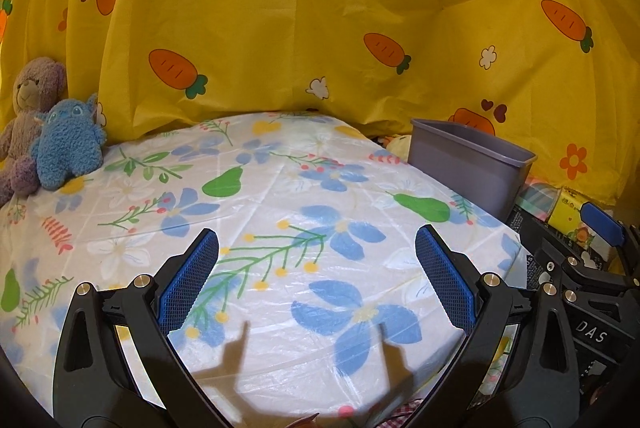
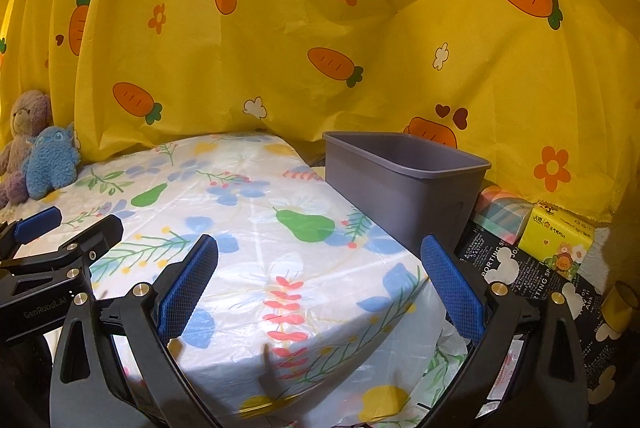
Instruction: Collect trash
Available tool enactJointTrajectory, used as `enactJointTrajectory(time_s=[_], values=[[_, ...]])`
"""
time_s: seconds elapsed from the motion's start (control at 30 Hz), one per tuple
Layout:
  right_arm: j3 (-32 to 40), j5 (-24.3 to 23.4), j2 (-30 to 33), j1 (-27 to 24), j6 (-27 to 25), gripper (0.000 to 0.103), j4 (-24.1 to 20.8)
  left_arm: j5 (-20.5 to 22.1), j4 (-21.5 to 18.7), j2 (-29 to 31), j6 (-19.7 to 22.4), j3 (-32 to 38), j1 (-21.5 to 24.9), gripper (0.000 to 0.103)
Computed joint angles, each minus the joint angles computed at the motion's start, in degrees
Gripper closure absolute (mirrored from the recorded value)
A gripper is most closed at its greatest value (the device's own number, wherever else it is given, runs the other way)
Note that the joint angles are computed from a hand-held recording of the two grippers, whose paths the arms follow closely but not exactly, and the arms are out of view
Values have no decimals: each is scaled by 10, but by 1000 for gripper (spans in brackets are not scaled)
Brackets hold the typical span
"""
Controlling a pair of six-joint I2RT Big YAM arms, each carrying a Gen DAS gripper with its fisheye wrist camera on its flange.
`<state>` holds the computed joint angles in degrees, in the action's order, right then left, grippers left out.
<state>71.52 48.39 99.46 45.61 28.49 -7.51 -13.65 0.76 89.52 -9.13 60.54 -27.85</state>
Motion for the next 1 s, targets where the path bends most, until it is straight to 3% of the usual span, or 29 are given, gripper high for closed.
enactJointTrajectory(time_s=[1.0], values=[[2, -1, -1, -1, 4, 6, -1, 4, -11, 7, -3, 7, 1, 6]])
